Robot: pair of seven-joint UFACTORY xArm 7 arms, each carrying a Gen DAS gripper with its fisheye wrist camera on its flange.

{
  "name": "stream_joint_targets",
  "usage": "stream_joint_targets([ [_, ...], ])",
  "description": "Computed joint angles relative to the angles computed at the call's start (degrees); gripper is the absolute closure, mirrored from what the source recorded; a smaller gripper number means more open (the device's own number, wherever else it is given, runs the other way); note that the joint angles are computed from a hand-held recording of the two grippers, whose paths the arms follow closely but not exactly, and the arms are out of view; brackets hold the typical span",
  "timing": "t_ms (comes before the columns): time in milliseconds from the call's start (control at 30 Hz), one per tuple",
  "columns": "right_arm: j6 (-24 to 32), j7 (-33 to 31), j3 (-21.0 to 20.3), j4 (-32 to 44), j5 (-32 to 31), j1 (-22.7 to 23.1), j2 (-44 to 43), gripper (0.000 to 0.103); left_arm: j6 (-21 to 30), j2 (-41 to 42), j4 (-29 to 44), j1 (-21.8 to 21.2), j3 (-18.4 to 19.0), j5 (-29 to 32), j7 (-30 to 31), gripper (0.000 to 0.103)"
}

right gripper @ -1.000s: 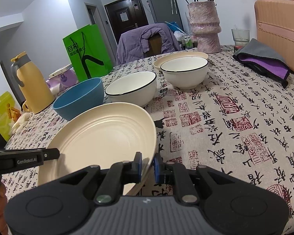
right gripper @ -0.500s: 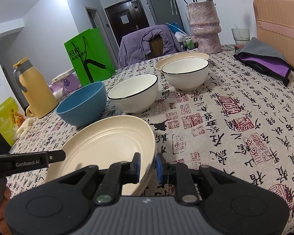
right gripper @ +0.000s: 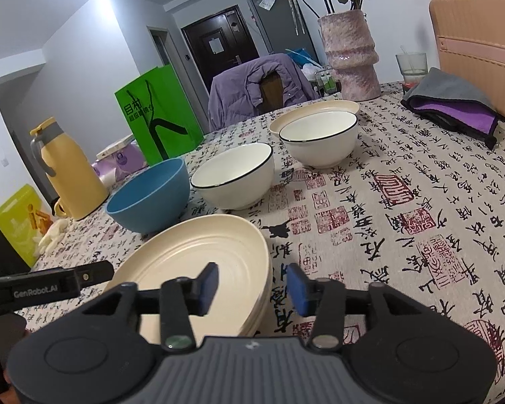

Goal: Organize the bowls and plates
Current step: 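Open both grippers to release the cream plate rim, then withdraw both open grippers back from the placed cream plate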

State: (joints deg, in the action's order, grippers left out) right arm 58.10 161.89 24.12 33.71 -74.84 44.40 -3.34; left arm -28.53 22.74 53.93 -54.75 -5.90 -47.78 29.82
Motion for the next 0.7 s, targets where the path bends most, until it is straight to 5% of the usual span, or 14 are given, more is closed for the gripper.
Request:
stream_joint_targets([
  [400, 2.1, 1.9, 0.7, -0.3, -1.4, 0.7, -0.4, 0.0, -4.8, -1.3, -4.6, 5.4, -3.7, 10.9, -11.6, 0.0],
  [700, 3.1, 1.4, 0.8, 0.1, -0.8, 1.2, -0.3, 0.0, -6.5, -1.6, -5.5, 5.6, -4.1, 11.4, -12.3, 0.0],
])
